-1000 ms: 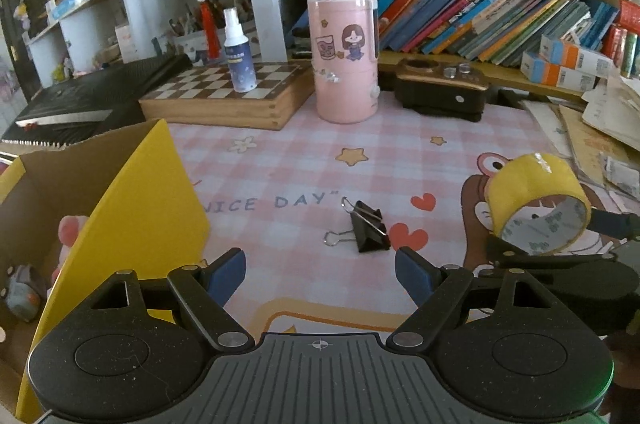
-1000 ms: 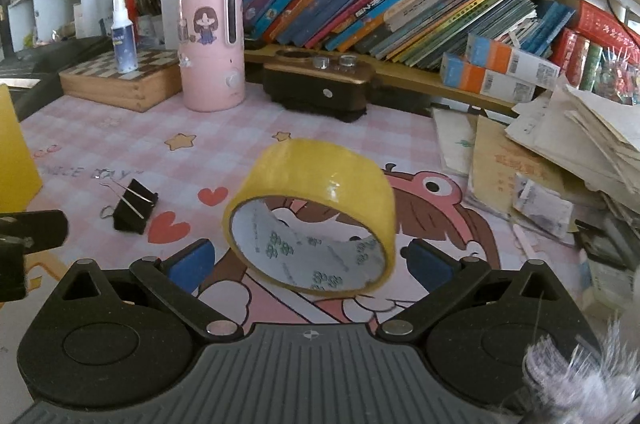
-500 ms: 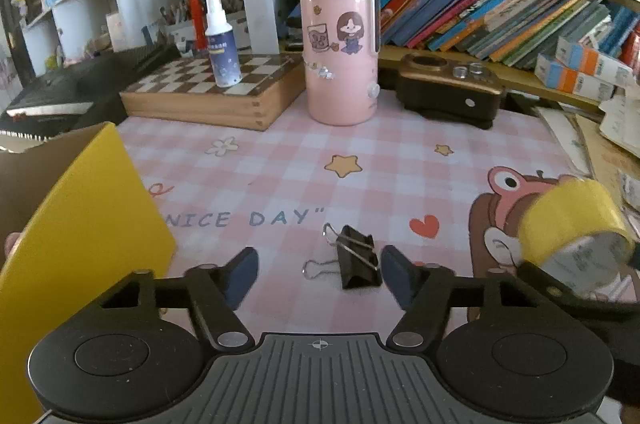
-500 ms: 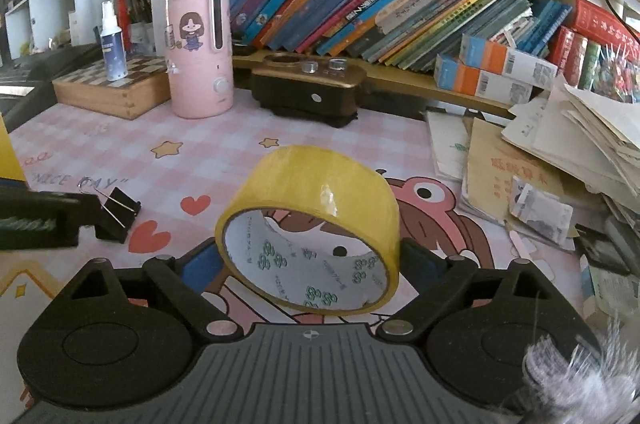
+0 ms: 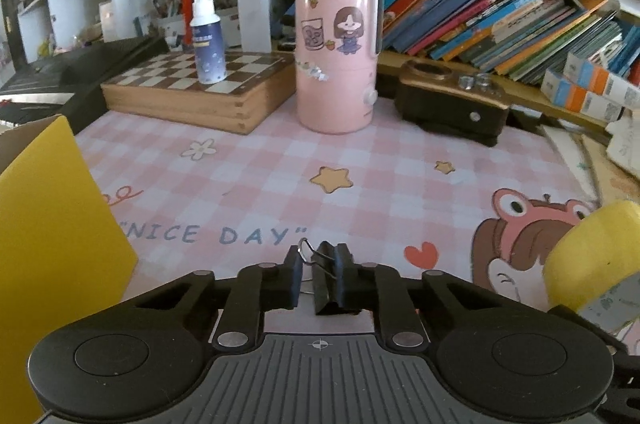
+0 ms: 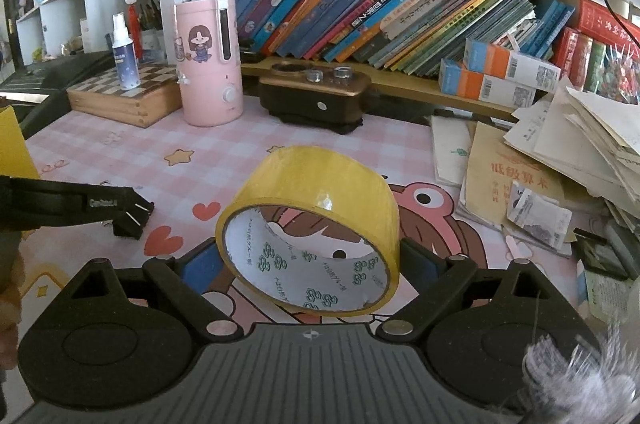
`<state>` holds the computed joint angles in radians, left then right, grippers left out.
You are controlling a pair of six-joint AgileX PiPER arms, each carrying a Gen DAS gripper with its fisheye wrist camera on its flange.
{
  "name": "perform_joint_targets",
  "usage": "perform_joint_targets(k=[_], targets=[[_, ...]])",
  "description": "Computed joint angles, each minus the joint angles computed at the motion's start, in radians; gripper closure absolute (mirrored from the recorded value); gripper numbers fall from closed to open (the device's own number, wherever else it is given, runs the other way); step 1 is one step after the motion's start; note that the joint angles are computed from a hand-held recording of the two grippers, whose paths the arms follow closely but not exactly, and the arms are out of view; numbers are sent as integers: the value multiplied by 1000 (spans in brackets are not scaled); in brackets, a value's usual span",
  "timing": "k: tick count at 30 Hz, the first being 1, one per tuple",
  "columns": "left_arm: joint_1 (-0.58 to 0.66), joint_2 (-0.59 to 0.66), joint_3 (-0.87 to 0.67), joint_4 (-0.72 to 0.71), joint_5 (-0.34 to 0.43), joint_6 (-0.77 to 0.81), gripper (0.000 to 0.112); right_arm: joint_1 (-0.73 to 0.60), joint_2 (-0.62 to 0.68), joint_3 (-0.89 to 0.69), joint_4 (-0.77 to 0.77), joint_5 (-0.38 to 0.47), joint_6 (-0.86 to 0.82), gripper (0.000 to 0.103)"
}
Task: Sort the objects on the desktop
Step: 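Close the left tool on the binder clip while the right tool closes on the tape roll, then lift the binder clip with the left tool while the right tool lifts the tape roll toward the yellow box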
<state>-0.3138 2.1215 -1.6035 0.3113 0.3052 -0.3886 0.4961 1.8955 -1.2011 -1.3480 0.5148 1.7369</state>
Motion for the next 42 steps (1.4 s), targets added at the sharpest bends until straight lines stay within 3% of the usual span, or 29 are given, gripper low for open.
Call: perform_joint_targets(k=[2,7,18,22,29,37,42], targets=[[7,-9,5,-123,-12,132,107,0,-5,0,16,-2,-14,11],[-2,-82,96,-186,-81,262,107,3,-36,23,43,-8,-22,11],[23,-304,346,-374,-131,483,107,18,-143,88,157,-36,-136,11],[48,-393,430,-557,-138,663,107,32,-192,110,221,-62,-190,11],[101,-515,538,-823,-108,902,107,80,-256,119,353,-83,-314,11],[162,-604,641,-1030,-87,1103,107,169,-259,90,404,-9,-344,11],[223,-652,696,-1204,-36,1306,107,226,-248,70,455,37,-368,11]])
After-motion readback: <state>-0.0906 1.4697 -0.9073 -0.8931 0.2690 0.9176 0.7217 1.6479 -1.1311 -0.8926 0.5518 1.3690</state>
